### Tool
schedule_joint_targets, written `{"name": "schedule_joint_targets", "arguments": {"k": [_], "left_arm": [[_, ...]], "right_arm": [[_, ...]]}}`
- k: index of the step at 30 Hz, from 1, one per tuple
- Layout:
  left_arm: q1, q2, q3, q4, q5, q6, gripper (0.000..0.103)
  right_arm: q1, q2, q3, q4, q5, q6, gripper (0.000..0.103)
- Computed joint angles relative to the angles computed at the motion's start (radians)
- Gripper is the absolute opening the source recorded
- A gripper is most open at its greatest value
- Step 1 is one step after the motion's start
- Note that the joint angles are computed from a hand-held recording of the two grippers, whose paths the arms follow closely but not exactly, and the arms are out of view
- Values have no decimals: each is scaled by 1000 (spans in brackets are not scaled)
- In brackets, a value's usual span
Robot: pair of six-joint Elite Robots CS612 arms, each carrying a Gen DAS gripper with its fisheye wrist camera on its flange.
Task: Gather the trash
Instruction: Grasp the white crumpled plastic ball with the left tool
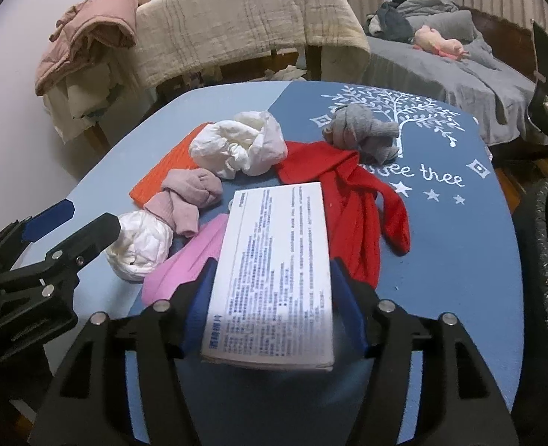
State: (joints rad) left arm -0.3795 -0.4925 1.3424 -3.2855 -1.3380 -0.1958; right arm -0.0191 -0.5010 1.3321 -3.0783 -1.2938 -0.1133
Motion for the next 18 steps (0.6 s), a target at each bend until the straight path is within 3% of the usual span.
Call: {"name": "schedule_joint_targets", "arguments": {"k": [4, 9, 12, 17, 18], "left_arm": [[1, 1, -3, 3, -11, 7, 82], [5, 5, -15, 37, -53, 9, 71], [9, 10, -31, 74, -88, 13, 60], [17, 16, -46, 102, -152, 12, 31], [16, 16, -46, 101, -158, 16, 31]], "right_arm": [[-1, -4, 12, -36, 2, 5, 57], [-5, -12, 27, -75, 5, 7, 57], [-9, -16, 33, -86, 8, 21, 57], [-15, -23, 42, -103, 13, 29, 57], [-17, -25, 45, -106, 13, 31, 57]]}}
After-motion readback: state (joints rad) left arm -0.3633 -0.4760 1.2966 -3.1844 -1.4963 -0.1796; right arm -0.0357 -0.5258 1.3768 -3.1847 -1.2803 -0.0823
